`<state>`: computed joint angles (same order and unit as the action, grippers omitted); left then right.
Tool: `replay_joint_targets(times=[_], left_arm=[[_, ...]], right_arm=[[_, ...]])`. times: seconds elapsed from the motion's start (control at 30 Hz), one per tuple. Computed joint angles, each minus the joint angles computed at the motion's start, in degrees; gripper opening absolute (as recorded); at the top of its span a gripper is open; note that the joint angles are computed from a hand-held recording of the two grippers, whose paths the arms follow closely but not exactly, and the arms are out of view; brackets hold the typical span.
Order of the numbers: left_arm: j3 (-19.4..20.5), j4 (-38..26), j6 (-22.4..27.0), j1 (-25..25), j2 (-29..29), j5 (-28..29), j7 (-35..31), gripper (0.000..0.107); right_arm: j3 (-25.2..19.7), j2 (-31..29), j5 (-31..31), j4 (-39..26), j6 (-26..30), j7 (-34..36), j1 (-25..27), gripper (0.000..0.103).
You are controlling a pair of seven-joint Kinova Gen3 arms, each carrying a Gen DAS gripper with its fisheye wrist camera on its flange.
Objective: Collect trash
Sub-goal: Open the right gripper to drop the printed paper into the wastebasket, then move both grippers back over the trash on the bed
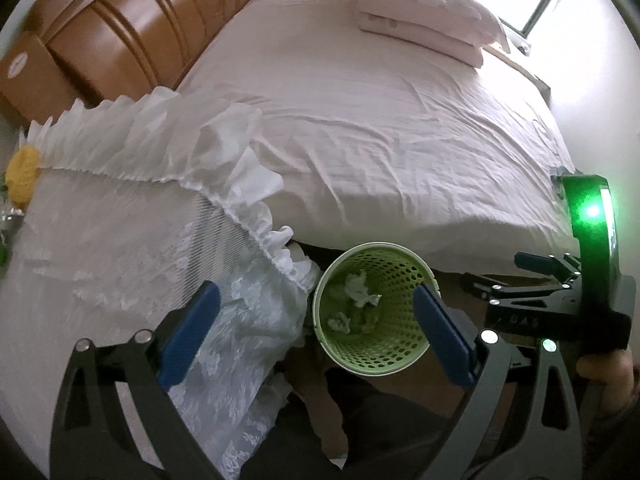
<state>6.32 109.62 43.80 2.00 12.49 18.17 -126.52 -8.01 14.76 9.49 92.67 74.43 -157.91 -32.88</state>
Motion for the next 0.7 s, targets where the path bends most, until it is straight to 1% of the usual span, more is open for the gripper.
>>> replay_joint_targets(times=[0.27, 0.37, 0.43, 0.53, 0.57, 0.7], left_arm=[[-0.78, 0.78, -0.84, -1.20, -0.81, 0.65, 0.41, 0.092], [-1.68, 1.13, -1.41, -2.14, -1.52, 0.70, 1.30, 0.093], [-2.66, 1.31, -1.81, -2.98, -2.09, 0.17, 2.73, 0.093], [-4.19, 1.95, -2.57, -5.13, -3.40, -0.04, 3.95, 0.093], [-4.90, 2.33, -3.08, -5.99, -4.08, -0.15, 4.59, 0.095], [-7.13, 3.34, -4.54, -9.32, -5.82, -0.28, 6.24, 0.095]], right_arm=[[0.06, 0.91, 0.50, -1.64, 0.29, 0.64, -0.32, 0.097], [0.02, 1.57, 1.36, -3.44, -0.03, 0.97, -1.02, 0.098], [-0.06, 2.57, 2.62, -5.59, -0.42, 1.81, -1.88, 0.100], [-0.03, 4.28, 2.99, -8.53, -0.91, 3.98, -2.50, 0.100], [-0.13, 5.50, 3.14, -10.50, -1.13, 5.64, -2.71, 0.100], [0.00, 9.91, 2.72, -17.33, -1.59, 11.91, -3.83, 0.100]])
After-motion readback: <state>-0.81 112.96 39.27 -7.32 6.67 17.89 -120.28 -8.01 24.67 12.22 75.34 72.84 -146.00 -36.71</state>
